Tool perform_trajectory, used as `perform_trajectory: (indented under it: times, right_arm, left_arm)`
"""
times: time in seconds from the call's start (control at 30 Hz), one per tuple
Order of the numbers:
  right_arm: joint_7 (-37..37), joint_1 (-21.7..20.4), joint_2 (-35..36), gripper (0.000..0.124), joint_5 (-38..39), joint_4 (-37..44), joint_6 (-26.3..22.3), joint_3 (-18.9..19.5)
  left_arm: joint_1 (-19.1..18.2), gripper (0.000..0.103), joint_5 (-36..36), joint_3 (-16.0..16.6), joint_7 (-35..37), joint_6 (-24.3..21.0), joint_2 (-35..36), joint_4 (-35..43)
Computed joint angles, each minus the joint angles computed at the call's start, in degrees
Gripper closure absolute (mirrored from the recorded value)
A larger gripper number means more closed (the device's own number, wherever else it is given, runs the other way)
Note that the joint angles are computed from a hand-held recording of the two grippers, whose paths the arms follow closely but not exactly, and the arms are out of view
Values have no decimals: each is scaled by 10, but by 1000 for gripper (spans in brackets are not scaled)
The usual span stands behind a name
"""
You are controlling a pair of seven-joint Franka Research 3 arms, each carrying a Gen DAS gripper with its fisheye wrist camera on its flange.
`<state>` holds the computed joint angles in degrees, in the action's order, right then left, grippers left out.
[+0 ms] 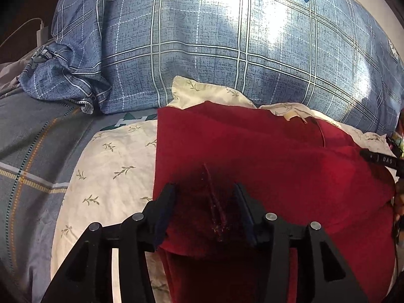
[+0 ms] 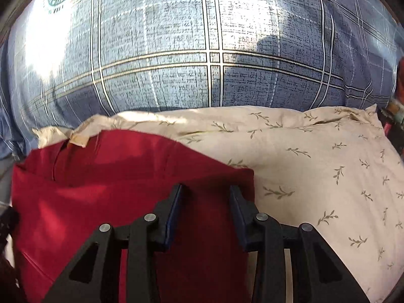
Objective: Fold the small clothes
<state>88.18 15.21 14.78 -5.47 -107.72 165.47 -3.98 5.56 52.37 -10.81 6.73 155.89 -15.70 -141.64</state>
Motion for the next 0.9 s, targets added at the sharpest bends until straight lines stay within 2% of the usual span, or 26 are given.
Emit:
perform_trajectory:
  times: [0.1, 0.17, 0.27, 0.33, 0.37, 0.43, 0.47, 0.53, 0.6, 0.7, 0.8, 0.83, 0.87, 0.9]
  right_arm:
    - [-9, -9, -29, 85, 21, -29, 2, 8]
    - [-27, -19, -68, 84, 40, -76, 27, 19]
    - [-122, -41, -135, 84, 125, -153, 51, 48]
    - [-157, -43, -162, 84, 159, -187, 56, 51]
    - [-136, -48, -166, 84, 130, -198, 57, 51]
    - [-49, -66, -161, 84, 18, -206, 53, 54]
    - [-49, -67, -158, 84, 15, -206, 44, 52]
    - [-91, -63, -167, 82, 81, -216, 47, 48]
    - [-89, -65, -185, 81, 94, -224, 47, 48]
    - [-103, -63, -211, 80, 108, -248, 71, 53]
    - [-156, -44, -212, 80, 147, -254, 87, 49]
    - [-130, -60, -204, 80, 111, -250, 77, 63]
    - [-68, -89, -190, 79, 40, -236, 51, 83]
    - [-34, -100, -177, 77, 2, -223, 29, 89]
  left_arm:
    - [1, 54, -2, 1, -1, 5, -3, -3]
    - [2, 54, -2, 1, -1, 6, -4, -4]
    - [3, 54, 1, -1, -3, 3, -4, -3]
    - [3, 54, 3, -3, -5, -2, -3, -2]
    - [3, 54, 5, -4, -6, -4, -2, -1]
    - [1, 54, 7, -4, -7, -7, -1, 0]
    - [1, 54, 9, -3, -7, -6, 0, 0]
    - [0, 54, 13, -4, -11, -7, -1, -1]
    - [1, 54, 15, -2, -14, -2, -4, -5]
    - [0, 53, 14, -1, -12, 0, -2, -5]
    - [4, 51, 28, -4, -21, 0, 1, -2]
    - [3, 50, 29, -5, -21, -2, 1, -2]
    - [2, 50, 29, -4, -22, -1, 1, -2]
    - [1, 50, 29, -1, -22, 4, 0, -4]
